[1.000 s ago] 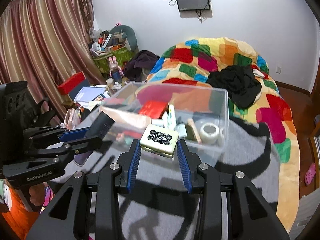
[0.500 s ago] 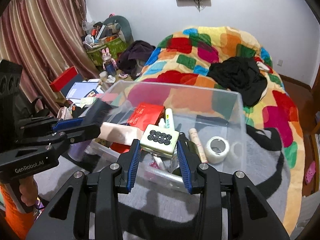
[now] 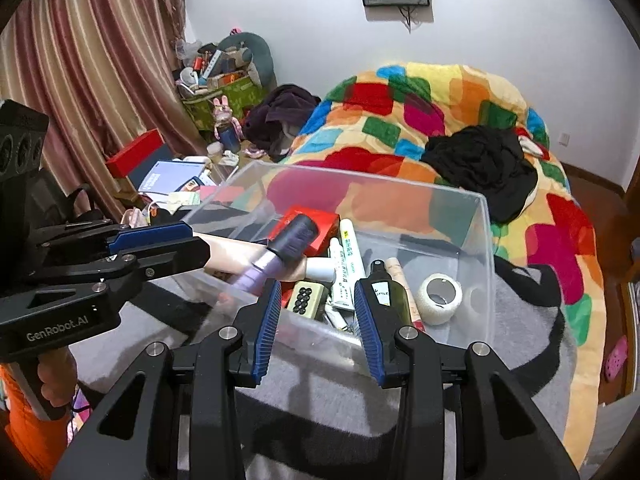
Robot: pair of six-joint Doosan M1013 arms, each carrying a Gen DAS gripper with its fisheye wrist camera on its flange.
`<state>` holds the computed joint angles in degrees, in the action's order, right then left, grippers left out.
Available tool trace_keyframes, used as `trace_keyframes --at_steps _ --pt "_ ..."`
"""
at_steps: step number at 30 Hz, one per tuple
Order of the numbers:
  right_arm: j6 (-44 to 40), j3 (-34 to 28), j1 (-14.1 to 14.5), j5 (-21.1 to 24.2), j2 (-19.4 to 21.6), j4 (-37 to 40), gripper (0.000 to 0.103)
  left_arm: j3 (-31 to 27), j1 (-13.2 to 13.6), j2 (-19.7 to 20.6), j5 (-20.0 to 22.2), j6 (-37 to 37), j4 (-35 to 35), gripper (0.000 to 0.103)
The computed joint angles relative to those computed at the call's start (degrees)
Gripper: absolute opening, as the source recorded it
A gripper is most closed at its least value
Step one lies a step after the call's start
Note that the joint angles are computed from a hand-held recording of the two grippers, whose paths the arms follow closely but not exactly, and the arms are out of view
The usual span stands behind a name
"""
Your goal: Organize objects
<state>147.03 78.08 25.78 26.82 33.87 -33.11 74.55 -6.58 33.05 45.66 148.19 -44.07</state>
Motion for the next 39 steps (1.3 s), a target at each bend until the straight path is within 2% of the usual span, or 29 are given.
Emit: trace_keyframes --at_steps 3,5,8,11,17,26,39 --pt "4.67 1.37 0.71 -0.89 -1.0 -5.12 0.037 3.35 0.13 -1.91 -4.53 3.34 -3.01 0.038" --pt "8.17 2.55 1.19 -1.61 -1.77 -9.21 0.044 5.46 0.26 -3.02 -7.32 6.26 -6.06 0.057" --pt "16.23 4.12 2.18 -1.44 -2.65 -18.0 0.058 8.8 0.58 -4.69 -11.18 12.48 -12.29 0.067" --pt "23.73 5.73 3.03 -1.07 -3.51 -25.76 0.066 10.41 1.1 -5.33 -12.23 15.46 -16.43 0.077" --pt "33.61 7.75 4.18 0.06 -4.38 -35.4 0.083 12.9 1.48 -6.29 -14.41 19.83 -21.49 0.089" --pt "35.45 9.14 4.7 1.54 -4.68 -36.06 0.083 14.96 1.62 -6.77 -14.6 21.96 -24.32 0.092" --pt "35.46 10.26 4.02 -0.66 -4.69 -33.27 0.083 15.67 1.04 -6.73 -14.91 21.17 -22.5 0.092"
